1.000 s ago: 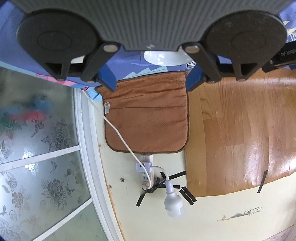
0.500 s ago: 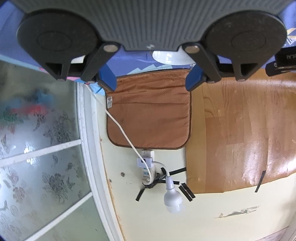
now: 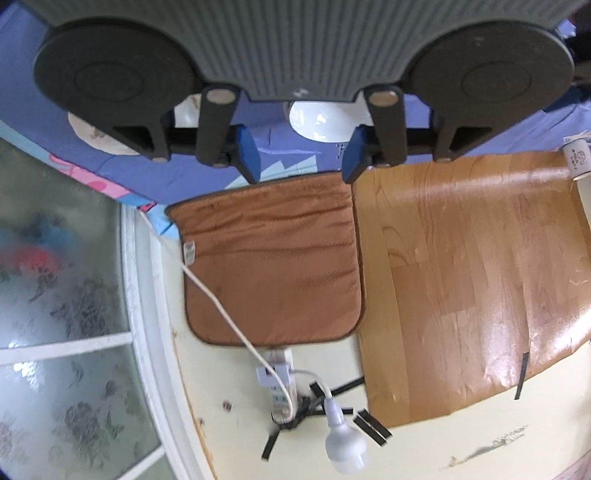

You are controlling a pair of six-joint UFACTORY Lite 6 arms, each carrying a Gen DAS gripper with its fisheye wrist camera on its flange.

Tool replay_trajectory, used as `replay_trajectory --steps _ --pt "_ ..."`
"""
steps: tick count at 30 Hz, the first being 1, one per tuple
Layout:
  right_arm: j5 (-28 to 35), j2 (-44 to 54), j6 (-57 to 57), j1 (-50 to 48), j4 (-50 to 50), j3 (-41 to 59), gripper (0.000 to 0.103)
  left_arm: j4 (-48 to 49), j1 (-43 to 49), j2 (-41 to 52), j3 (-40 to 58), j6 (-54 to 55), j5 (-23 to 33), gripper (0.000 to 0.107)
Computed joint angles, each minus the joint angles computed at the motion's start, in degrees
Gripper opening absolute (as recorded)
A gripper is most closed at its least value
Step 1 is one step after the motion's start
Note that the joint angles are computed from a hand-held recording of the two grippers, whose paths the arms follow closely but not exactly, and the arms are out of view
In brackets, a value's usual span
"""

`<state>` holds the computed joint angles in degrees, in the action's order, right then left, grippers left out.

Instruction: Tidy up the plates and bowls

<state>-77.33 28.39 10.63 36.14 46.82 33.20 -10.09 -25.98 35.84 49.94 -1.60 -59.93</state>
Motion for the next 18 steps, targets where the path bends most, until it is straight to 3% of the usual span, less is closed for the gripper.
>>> replay_trajectory --steps 5,9,13,18 --pt "15.4 -8.9 3.5 -9.6 -14.8 -2.6 0.051 3.6 1.5 -0.5 0.8 -2.2 3.4 0.078" --pt "27.8 -12.1 15.5 -18.8 -33.2 -1.8 0.051 7.6 3.5 -0.6 1.9 -6.1 6.8 0.078" --pt "33.7 -13.8 22.5 -21.8 -42.1 -0.8 0.051 11.9 5.4 -0.1 3.7 -10.1 10.2 0.077" --pt "39.3 -15.6 22.1 -21.9 -44.4 1.1 0.052 14.8 6.3 -0.1 4.6 -12.6 12.6 0.077"
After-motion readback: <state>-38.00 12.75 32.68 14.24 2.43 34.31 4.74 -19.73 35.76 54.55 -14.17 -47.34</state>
